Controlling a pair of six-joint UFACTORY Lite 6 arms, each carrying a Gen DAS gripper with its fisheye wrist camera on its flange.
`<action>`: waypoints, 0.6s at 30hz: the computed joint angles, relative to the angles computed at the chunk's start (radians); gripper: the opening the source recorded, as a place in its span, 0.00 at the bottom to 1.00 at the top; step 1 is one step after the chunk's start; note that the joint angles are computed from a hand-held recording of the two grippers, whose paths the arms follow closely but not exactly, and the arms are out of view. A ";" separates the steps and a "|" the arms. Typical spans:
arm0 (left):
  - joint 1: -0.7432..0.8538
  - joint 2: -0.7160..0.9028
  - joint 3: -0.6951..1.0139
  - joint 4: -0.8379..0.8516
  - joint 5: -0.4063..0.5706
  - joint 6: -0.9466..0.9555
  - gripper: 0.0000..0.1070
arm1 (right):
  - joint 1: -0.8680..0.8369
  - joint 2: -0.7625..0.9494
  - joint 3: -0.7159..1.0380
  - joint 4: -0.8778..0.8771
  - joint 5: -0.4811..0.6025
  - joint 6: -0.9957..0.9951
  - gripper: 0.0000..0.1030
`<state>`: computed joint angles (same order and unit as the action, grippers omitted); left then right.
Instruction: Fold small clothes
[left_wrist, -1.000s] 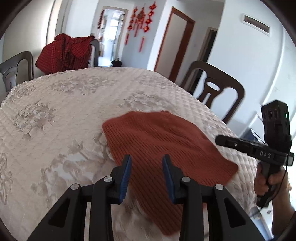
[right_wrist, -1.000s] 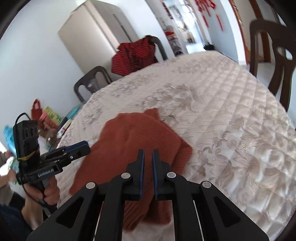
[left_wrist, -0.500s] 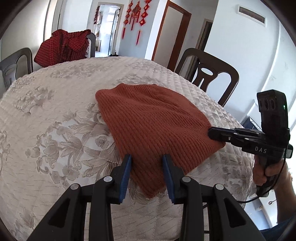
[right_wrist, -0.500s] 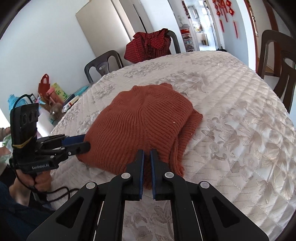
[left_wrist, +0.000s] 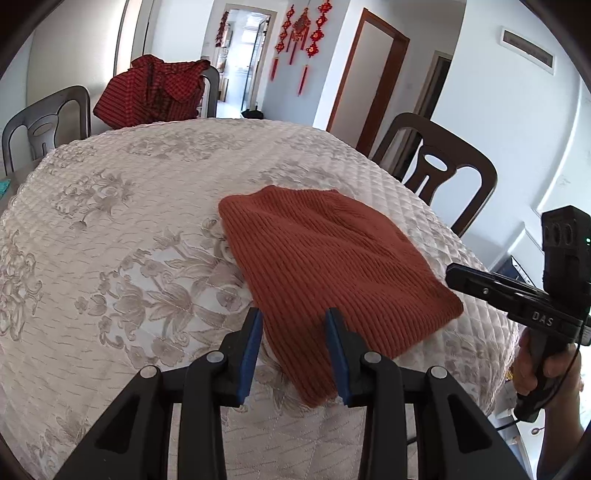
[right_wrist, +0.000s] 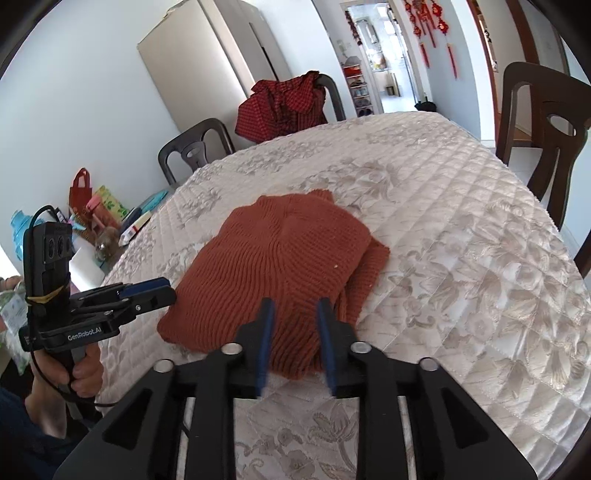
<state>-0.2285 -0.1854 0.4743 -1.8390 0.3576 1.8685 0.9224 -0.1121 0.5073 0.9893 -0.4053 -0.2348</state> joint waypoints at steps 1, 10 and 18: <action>-0.003 0.004 0.005 -0.009 -0.007 0.004 0.35 | 0.001 -0.003 0.000 0.002 -0.007 -0.001 0.28; 0.006 0.062 0.063 -0.014 -0.005 -0.003 0.42 | -0.057 0.026 0.022 -0.117 0.020 0.095 0.36; 0.043 0.168 0.138 -0.012 0.043 -0.015 0.43 | -0.177 0.073 0.025 -0.455 0.044 0.425 0.47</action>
<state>-0.1858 -0.0177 0.6120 -1.8514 0.4009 1.8535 0.7455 -0.0391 0.5322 0.5345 -0.3617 0.1900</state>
